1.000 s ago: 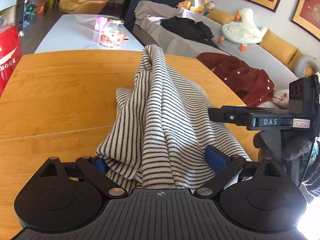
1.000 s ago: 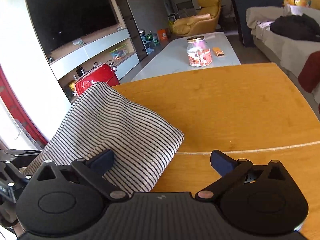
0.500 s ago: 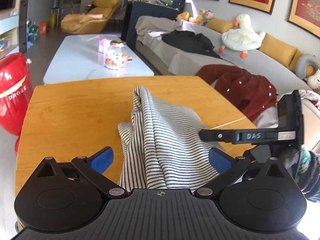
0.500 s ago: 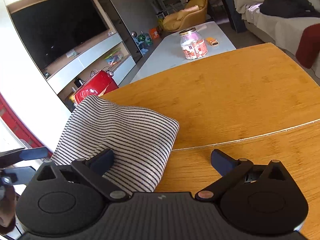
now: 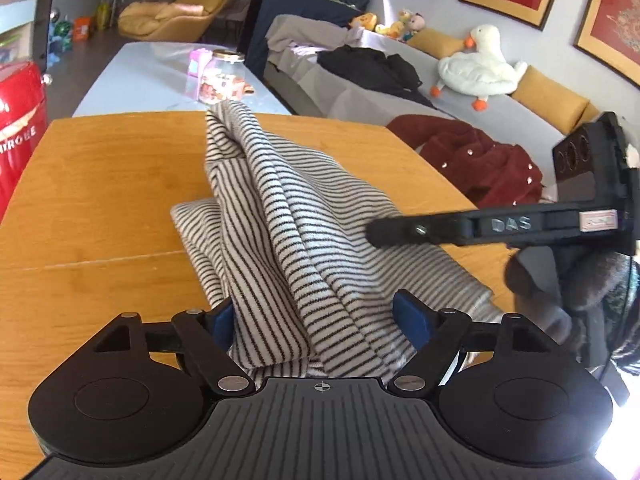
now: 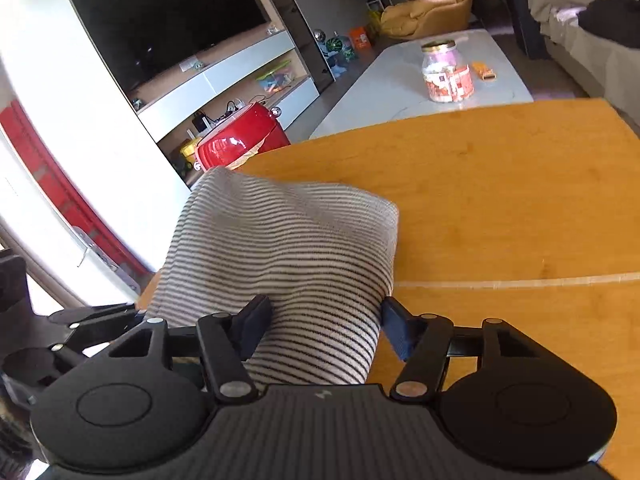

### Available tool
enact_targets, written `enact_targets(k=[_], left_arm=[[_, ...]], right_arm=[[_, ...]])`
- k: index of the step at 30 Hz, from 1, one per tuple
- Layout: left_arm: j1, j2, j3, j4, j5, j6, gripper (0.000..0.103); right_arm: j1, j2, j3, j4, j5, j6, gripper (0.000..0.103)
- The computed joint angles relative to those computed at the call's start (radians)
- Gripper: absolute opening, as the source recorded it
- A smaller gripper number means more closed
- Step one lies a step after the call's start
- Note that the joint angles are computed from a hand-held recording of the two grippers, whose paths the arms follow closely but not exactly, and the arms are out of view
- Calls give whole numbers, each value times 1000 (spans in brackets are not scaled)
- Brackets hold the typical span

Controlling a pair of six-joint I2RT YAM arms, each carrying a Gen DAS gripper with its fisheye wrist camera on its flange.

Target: Fold clothes

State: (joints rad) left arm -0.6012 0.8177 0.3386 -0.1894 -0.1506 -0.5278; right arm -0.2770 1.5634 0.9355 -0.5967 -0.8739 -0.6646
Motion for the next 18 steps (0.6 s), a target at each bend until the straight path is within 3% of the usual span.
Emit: enact_targets(k=[4,7,10,11,13,14,16,18], left_arm=[[-101,88,-28,165,-74,-87,88],[-160,32,-39,126,-118,-116,91],[-202,-184,-69,-46,-169,-168,92],[-221,-247,-67,-121,-211,-191,92],[-232,-342,-58,-242,-282,-231,92],[-211,-368,-55,-268,-294,-236,91],[-162,-416,-50,-314,-312,-242,90],[-106,-434,-42,-330,-311,-243,90]], right_arm=[[132,-51,-29,248,149,51,63],[146,-136,-71,295,182,-21,64],[62,-251,-125,242,79,-126,64],[38,-286,-140,186,38,-176,61],[-17,-347,-159,48,-43,-301,45],[-47,-372,-163,-35,-82,-378,45],[-37,-404,-200,-139,-48,-483,45],[-7,-458,-296,-84,12,-489,45]])
